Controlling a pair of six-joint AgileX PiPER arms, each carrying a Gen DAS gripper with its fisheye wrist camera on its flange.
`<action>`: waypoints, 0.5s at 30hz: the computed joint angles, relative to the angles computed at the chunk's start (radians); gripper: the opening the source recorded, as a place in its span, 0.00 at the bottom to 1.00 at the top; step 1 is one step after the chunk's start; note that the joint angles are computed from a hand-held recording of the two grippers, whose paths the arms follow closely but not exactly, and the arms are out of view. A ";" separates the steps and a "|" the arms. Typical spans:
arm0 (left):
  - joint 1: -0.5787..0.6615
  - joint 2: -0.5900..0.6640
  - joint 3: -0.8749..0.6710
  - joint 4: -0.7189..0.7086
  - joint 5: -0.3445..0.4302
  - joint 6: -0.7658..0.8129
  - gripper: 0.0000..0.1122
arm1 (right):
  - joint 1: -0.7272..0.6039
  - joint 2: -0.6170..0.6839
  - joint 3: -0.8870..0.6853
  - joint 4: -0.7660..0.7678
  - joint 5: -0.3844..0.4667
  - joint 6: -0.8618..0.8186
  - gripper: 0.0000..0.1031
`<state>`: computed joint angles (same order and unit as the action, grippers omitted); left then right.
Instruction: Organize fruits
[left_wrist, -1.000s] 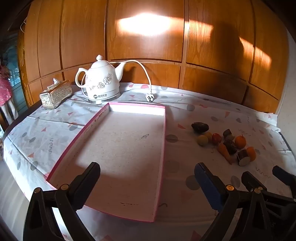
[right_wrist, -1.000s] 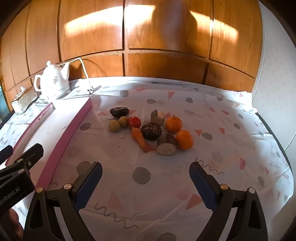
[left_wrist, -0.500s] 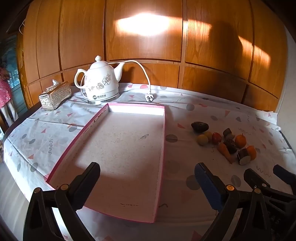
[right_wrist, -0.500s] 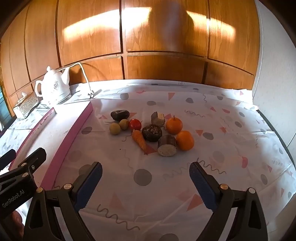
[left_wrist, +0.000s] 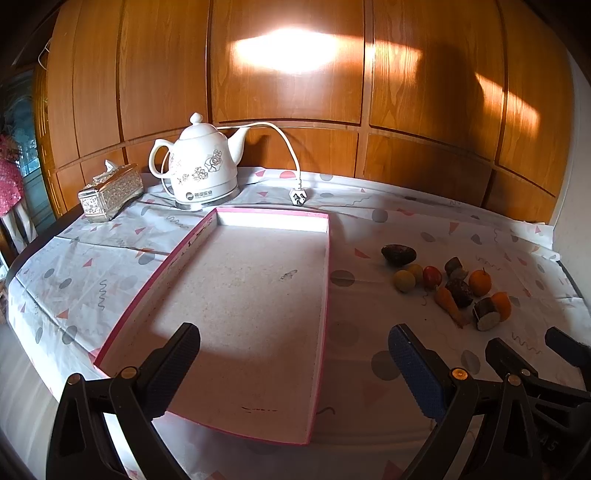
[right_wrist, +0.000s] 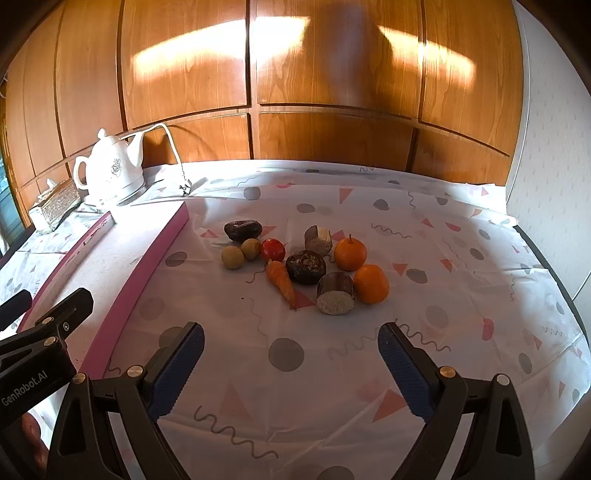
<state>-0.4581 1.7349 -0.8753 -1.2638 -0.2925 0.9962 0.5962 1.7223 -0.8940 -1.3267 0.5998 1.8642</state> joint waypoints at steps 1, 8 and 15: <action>0.000 -0.001 0.000 -0.001 0.001 0.001 0.91 | -0.001 -0.001 0.001 0.001 0.000 -0.001 0.94; -0.002 -0.004 0.003 -0.004 0.001 0.005 0.91 | -0.002 -0.003 0.004 -0.005 -0.002 0.005 0.94; -0.006 -0.002 -0.002 -0.022 0.005 0.021 0.91 | -0.010 -0.003 0.007 -0.011 -0.010 0.011 0.94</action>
<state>-0.4640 1.7334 -0.8775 -1.2854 -0.2875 1.0172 0.5858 1.7189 -0.8869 -1.3379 0.5902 1.8747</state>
